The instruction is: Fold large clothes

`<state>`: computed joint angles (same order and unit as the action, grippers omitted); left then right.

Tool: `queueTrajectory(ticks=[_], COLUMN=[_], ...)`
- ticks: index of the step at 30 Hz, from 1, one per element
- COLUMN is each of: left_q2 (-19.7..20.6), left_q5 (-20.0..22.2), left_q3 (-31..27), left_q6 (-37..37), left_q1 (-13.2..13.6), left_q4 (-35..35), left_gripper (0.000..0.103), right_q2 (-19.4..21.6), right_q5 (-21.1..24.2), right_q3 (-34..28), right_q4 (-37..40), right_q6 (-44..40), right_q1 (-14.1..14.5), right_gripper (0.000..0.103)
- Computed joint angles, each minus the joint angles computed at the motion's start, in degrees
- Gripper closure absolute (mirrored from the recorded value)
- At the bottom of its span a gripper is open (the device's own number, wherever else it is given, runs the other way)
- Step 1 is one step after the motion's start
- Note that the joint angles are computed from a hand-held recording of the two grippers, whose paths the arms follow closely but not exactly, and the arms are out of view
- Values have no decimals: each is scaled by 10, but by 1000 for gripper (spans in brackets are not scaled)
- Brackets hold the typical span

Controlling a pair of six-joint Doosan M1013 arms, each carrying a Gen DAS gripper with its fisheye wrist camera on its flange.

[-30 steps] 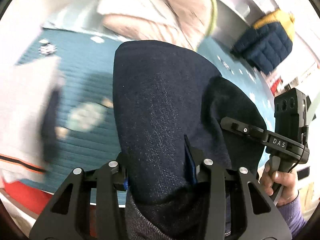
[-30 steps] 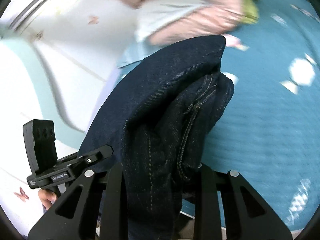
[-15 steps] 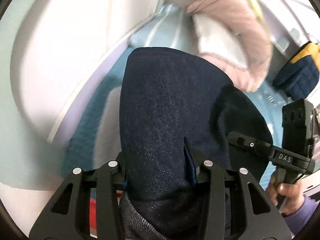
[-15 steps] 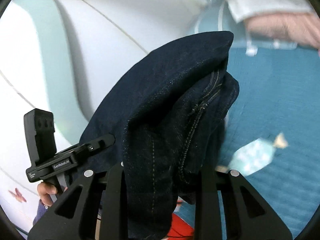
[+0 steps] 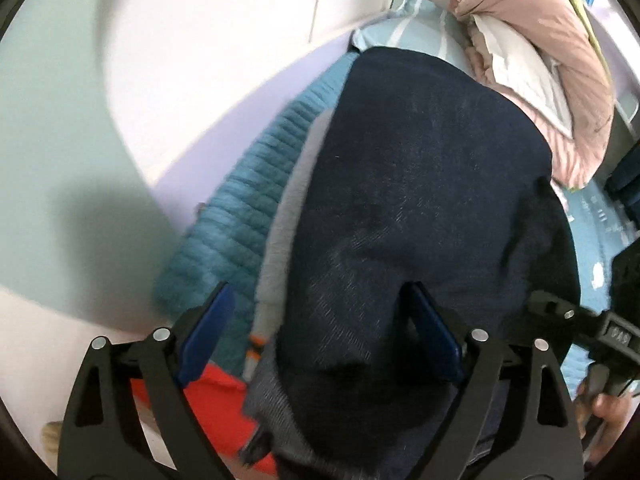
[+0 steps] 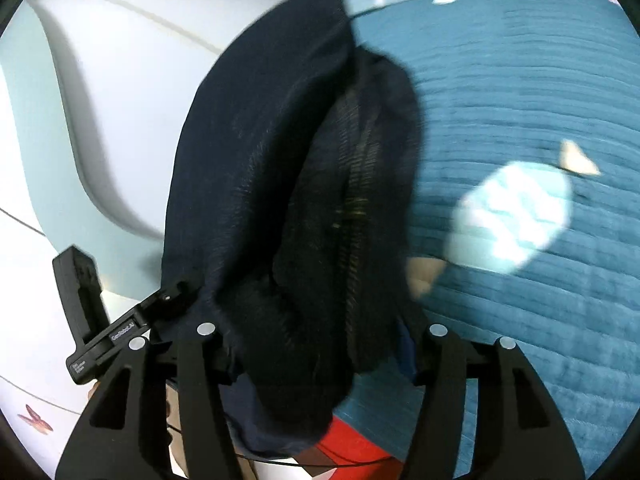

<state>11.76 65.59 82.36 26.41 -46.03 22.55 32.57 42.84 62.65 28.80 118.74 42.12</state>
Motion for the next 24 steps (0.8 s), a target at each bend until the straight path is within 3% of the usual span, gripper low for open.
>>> queueTrajectory(ticks=[2, 4, 9, 13, 18, 24], left_q2=[-6, -9, -6, -3, 11, 56], left_q5=[24, 50, 112, 120, 132, 169], left_q3=[1, 0, -28, -57, -101, -181], left_q6=[-9, -12, -13, -18, -35, -39], left_q1=[-13, -21, -61, -92, -134, -173], left_q4=[22, 32, 81, 110, 135, 166], left_gripper=[13, 13, 13, 13, 13, 13], right_q2=[-14, -13, -41, -58, -113, -180], right_q5=[-7, 20, 23, 44, 22, 18], right_q3=[25, 25, 63, 59, 90, 114], right_q4=[-22, -33, -26, -89, -170, -288], right_q6=[29, 36, 45, 44, 50, 82], right_q1=[-1, -5, -3, 5, 20, 41], right_gripper=[39, 33, 30, 30, 30, 27])
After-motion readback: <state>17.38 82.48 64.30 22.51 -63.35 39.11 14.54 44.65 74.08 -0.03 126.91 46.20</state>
